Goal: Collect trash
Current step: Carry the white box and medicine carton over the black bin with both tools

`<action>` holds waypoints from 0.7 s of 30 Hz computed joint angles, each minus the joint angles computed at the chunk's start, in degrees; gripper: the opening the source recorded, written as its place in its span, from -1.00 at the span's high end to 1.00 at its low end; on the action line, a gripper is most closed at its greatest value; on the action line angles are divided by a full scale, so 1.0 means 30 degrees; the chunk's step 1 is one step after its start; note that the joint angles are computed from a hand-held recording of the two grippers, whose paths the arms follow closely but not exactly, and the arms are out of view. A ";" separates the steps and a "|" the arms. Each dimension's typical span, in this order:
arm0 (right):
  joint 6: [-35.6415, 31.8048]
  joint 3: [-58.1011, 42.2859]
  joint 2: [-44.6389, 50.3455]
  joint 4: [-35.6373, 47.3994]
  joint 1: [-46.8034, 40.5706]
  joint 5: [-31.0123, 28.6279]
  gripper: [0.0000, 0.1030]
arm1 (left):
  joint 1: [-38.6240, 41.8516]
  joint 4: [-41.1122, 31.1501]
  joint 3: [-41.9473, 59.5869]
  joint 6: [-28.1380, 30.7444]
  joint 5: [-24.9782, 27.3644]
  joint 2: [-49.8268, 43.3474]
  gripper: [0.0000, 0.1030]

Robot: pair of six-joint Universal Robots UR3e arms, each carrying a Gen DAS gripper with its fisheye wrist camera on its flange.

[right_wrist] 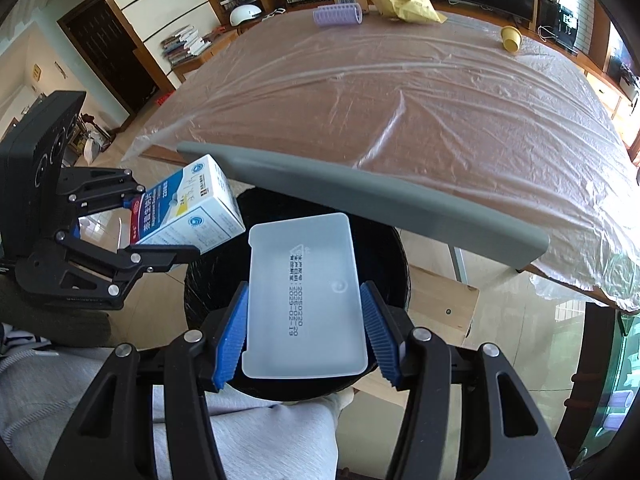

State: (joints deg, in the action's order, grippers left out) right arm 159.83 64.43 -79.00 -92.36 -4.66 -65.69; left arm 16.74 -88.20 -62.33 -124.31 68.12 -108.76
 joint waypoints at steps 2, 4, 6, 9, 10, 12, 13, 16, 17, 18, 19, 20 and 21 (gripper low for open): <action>-0.0055 0.0285 -0.0106 -0.0146 0.0066 -0.0164 -0.05 | -0.0074 0.0187 -0.0134 -0.0032 0.0135 -0.0062 0.08; -0.0083 0.0463 -0.0048 -0.0278 0.0155 -0.0301 -0.05 | -0.0125 0.0339 -0.0328 -0.0054 0.0250 -0.0059 0.08; -0.0058 0.0600 0.0011 -0.0436 0.0267 -0.0410 -0.05 | -0.0177 0.0473 -0.0437 -0.0079 0.0384 -0.0103 0.08; -0.0030 0.0667 0.0181 -0.0583 0.0386 -0.0522 -0.05 | -0.0269 0.0548 -0.0462 -0.0196 0.0520 -0.0215 0.08; -0.0010 0.0678 0.0254 -0.0604 0.0424 -0.0552 -0.05 | -0.0314 0.0650 -0.0552 -0.0242 0.0569 -0.0228 0.08; 0.0003 0.0653 0.0421 -0.0674 0.0516 -0.0595 -0.05 | -0.0405 0.0794 -0.0608 -0.0334 0.0689 -0.0334 0.08; -0.0014 0.0656 0.0473 -0.0710 0.0557 -0.0636 -0.05 | -0.0447 0.0807 -0.0551 -0.0369 0.0732 -0.0419 0.08; 0.0018 0.0571 0.0743 -0.0925 0.0832 -0.0857 -0.05 | -0.0620 0.1001 -0.0615 -0.0484 0.0917 -0.0598 0.08; 0.0011 0.0571 0.0787 -0.0954 0.0867 -0.0881 -0.05 | -0.0656 0.1020 -0.0634 -0.0503 0.0972 -0.0645 0.08; -0.0005 0.0566 0.0853 -0.0972 0.0908 -0.0924 -0.05 | -0.0706 0.1061 -0.0650 -0.0537 0.1018 -0.0693 0.08; 0.0001 0.0566 0.0909 -0.1015 0.0944 -0.0959 -0.05 | -0.0755 0.1154 -0.0697 -0.0571 0.1064 -0.0751 0.08; -0.0011 0.0578 0.0958 -0.1040 0.0969 -0.0987 -0.05 | -0.0779 0.1209 -0.0736 -0.0585 0.1096 -0.0809 0.08; -0.0044 0.0537 0.1022 -0.1002 0.0971 -0.1010 -0.05 | -0.0838 0.1243 -0.0754 -0.0632 0.1136 -0.0859 0.08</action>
